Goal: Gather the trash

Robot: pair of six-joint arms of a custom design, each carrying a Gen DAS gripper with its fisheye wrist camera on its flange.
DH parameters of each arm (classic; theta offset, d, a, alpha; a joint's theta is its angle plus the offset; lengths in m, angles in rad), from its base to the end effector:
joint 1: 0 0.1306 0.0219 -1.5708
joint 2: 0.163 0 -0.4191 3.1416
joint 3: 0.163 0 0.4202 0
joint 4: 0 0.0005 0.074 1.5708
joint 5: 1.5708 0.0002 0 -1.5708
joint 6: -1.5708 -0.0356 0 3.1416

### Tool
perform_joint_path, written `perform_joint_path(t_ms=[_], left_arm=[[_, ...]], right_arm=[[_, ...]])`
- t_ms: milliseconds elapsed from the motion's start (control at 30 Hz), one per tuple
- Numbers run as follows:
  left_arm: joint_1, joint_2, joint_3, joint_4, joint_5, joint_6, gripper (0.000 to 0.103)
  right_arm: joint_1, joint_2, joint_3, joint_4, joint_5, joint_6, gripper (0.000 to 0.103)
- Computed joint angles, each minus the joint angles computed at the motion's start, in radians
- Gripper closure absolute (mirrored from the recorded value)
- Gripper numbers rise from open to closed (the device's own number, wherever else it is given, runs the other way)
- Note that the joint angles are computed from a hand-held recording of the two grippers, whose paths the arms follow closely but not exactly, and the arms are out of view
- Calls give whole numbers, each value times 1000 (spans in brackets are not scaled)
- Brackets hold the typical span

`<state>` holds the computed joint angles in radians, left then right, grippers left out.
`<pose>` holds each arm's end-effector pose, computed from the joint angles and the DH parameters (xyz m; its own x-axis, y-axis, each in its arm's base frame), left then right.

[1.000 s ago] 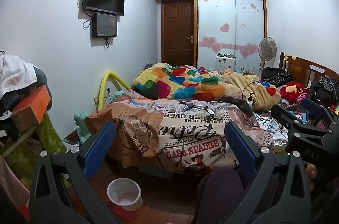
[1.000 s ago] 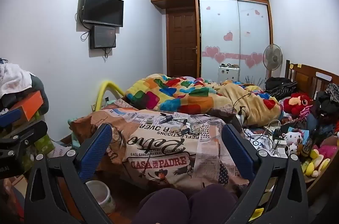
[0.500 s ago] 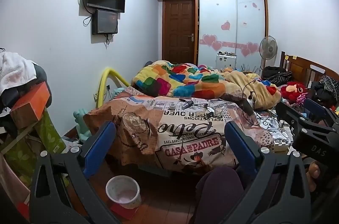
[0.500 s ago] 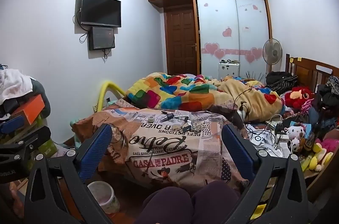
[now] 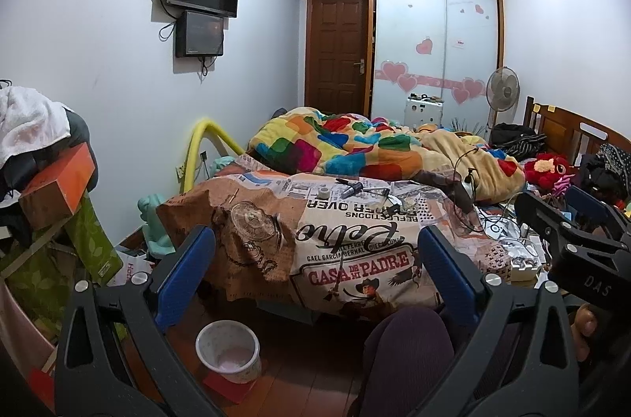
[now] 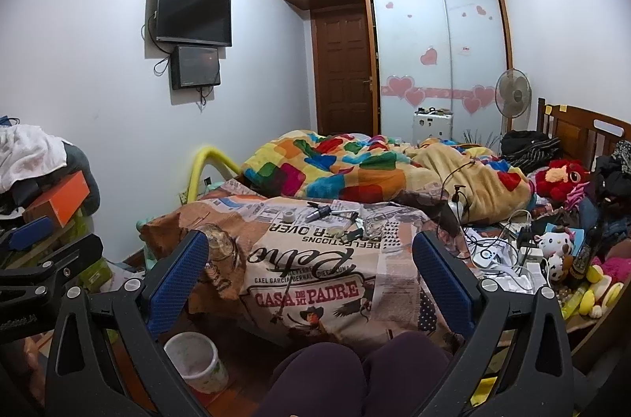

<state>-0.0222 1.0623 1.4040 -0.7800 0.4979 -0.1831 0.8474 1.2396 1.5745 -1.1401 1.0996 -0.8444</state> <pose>0.3706 -0.0257 0.6209 -0.3349 0.1675 -0.9272 0.5216 0.8525 -0.0344 0.2962 0.2867 0.6168 -0.2658 0.2117 -0.9405 0.4022 0.9110 0.0914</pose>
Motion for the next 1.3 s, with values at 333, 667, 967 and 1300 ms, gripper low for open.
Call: perform_joint_path(t_ms=[333, 667, 967, 1300], left_arm=[[11, 0, -8, 4, 6, -2, 0], [19, -1, -12, 6, 14, -3, 0], [20, -1, -13, 8, 16, -3, 0], [24, 1, -13, 8, 20, -4, 0]], right_arm=[[6, 5, 3, 0, -19, 5, 0], [6, 6, 4, 3, -16, 6, 0], [7, 6, 3, 3, -15, 6, 0], [7, 5, 1, 9, -13, 13, 0]])
